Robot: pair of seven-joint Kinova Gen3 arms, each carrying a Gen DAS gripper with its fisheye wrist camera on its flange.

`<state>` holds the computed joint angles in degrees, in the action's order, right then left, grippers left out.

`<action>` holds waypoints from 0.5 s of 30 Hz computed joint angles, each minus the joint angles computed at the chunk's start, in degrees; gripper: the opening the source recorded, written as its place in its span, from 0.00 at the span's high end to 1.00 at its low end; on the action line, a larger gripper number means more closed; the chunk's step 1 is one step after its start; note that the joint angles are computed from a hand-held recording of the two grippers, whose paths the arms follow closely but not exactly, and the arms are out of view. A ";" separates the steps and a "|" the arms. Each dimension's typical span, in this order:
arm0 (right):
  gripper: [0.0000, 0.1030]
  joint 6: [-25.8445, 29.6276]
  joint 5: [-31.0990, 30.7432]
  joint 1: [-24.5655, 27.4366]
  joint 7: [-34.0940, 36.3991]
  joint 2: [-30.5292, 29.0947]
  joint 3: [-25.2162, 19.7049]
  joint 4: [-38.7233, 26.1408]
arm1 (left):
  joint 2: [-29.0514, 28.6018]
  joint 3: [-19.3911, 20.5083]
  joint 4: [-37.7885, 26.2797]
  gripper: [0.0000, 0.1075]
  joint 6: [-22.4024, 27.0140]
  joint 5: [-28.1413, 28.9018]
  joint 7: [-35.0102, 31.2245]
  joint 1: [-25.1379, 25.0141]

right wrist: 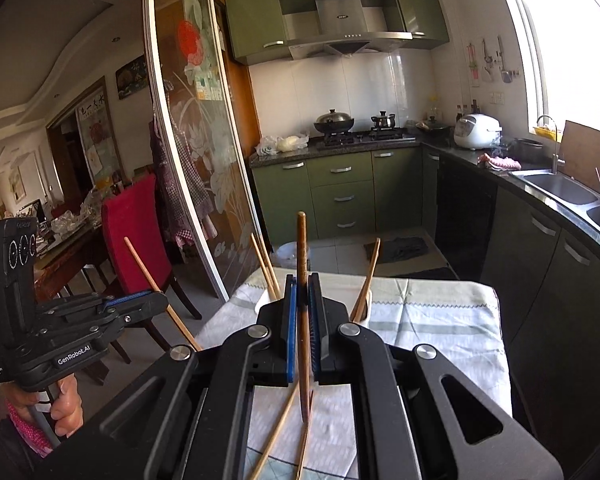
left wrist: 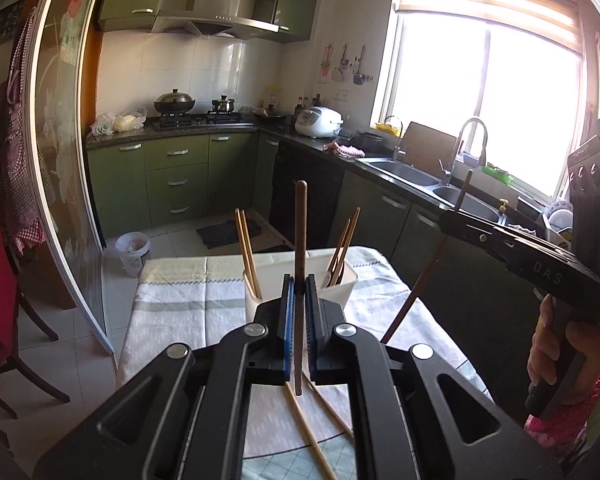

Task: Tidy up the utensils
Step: 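Drop the chopstick into the white holder with the left tool while the right tool does too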

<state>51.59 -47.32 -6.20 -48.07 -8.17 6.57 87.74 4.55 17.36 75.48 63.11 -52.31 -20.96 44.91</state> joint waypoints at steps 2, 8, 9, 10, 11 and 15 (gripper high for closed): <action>0.94 -0.33 -1.06 -0.04 -1.15 1.57 -0.03 -3.50 | 1.11 -0.17 -3.13 0.95 0.54 -2.77 -0.95 0.41; 0.94 -7.89 1.06 -0.20 -5.46 5.51 -3.13 -10.56 | 5.65 -3.70 -11.15 0.95 1.43 -9.75 -3.13 3.35; 0.94 -9.61 2.34 0.28 -6.26 6.12 -4.42 -10.98 | 6.75 -4.60 -12.47 0.95 1.71 -10.10 -3.55 3.80; 0.94 -10.40 4.16 0.19 -7.71 7.13 -5.10 -11.94 | 7.70 -5.45 -13.52 0.95 1.62 -9.53 -4.37 3.78; 0.94 -10.25 5.90 0.16 -9.66 8.79 -5.70 -13.79 | 8.49 -6.22 -14.37 0.95 1.30 -8.28 -5.17 3.48; 0.94 -9.08 10.37 1.24 -13.93 13.67 -7.98 -16.53 | 11.37 -8.98 -16.11 0.95 0.40 -2.44 -7.89 1.96</action>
<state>42.51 -36.96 -4.95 -62.00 5.49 -1.41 71.21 15.92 8.37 59.37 63.51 -54.74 -28.85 46.88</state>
